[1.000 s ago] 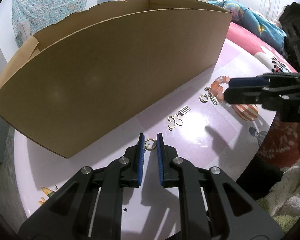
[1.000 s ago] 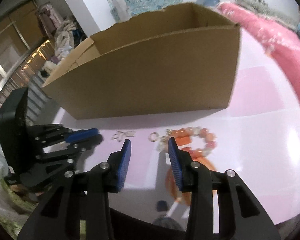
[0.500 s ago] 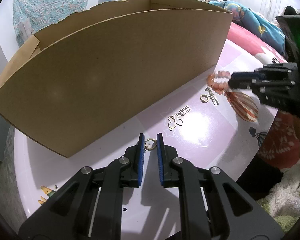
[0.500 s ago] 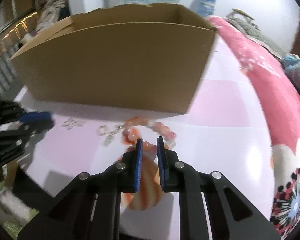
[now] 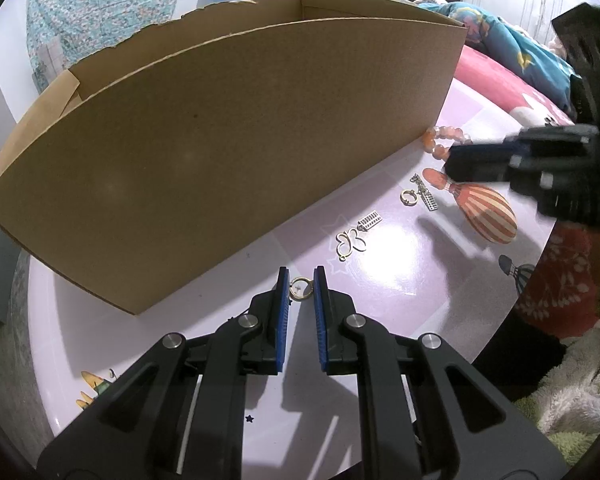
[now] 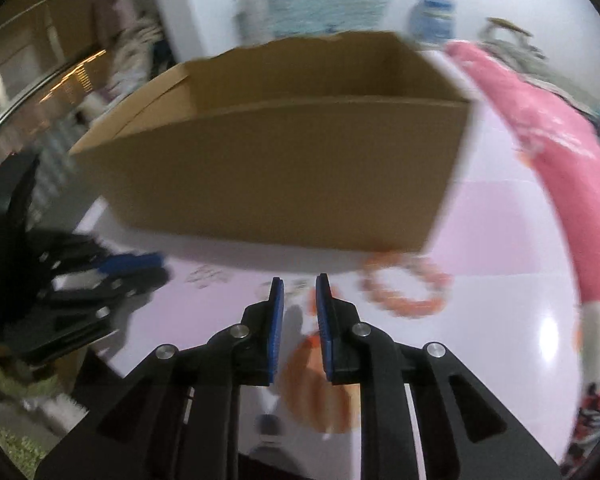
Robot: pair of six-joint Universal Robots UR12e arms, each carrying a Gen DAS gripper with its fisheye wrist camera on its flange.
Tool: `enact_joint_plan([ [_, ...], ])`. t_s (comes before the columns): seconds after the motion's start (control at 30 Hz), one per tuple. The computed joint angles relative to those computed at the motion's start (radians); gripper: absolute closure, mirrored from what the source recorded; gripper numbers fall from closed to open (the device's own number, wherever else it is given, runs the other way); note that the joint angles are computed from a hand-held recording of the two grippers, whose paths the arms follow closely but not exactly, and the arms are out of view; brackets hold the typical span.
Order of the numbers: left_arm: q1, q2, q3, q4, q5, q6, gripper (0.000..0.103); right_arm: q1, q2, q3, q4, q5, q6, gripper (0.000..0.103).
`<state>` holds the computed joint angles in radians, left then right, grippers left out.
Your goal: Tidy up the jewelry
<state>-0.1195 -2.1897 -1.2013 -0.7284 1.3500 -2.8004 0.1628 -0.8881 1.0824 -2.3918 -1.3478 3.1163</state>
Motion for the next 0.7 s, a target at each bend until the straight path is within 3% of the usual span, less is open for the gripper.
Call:
enact_joint_plan([
  [0.2,0.0,0.0,0.0,0.002,-0.001,-0.004,0.092,0.014,0.032,-0.041,0.051,0.011,-0.024,0.086],
  [0.7,0.003,0.002,-0.005,0.005,-0.007,-0.003,0.092,0.041,0.022,-0.031,0.03,-0.067,0.003,0.086],
])
